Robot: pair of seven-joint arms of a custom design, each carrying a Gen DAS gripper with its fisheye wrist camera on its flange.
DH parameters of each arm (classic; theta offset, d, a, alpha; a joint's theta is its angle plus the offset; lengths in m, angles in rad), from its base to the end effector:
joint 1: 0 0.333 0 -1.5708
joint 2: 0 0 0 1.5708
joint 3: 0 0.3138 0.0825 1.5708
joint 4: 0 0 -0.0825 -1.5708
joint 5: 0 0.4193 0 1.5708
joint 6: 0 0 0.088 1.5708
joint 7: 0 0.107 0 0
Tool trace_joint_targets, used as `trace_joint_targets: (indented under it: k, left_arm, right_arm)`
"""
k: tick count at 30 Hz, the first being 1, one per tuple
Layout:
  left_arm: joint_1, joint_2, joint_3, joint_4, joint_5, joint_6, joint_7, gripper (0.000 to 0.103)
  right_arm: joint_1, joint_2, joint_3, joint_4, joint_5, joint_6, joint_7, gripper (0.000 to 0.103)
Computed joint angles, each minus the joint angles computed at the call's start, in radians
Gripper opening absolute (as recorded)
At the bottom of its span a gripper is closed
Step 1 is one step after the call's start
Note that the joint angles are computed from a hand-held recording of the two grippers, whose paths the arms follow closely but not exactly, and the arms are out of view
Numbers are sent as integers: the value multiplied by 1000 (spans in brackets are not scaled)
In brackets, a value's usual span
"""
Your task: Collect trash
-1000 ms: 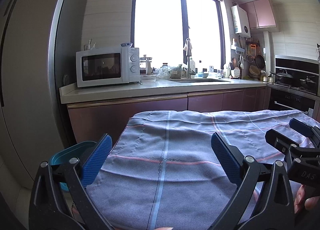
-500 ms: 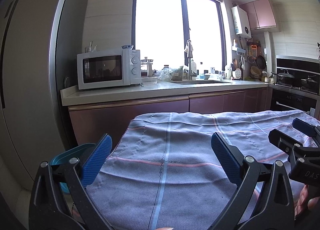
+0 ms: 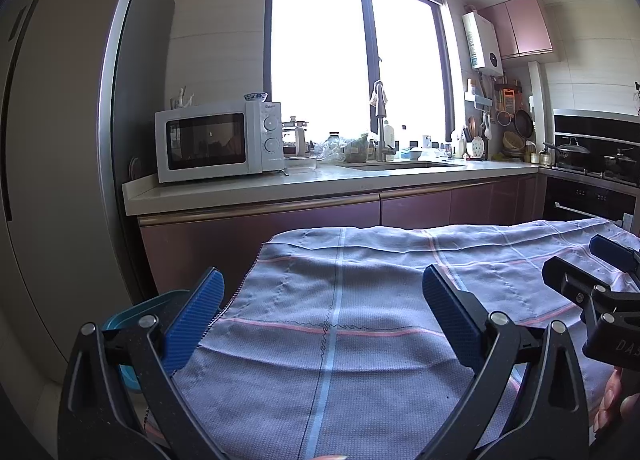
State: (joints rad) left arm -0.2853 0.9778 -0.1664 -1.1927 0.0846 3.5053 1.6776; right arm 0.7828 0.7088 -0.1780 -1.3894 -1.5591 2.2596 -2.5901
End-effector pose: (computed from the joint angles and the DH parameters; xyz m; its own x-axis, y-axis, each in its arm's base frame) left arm 0.7615 -0.3134 0.3383 -0.4347 -0.8998 -0.0366 -0.1848 0.1289 -0.9743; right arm 0.6461 0.4524 0.3185 -0.3357 -0.9393 -0.0712 -0.1960 0.1436 -0.9700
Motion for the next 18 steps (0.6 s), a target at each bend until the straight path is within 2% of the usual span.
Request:
trace_joint_targets:
  k: [18]
  left_arm:
    - [-3, 2, 3, 6, -1, -2, -2, 97]
  right_arm:
    - [0, 4, -4, 4, 5, 6, -4, 97]
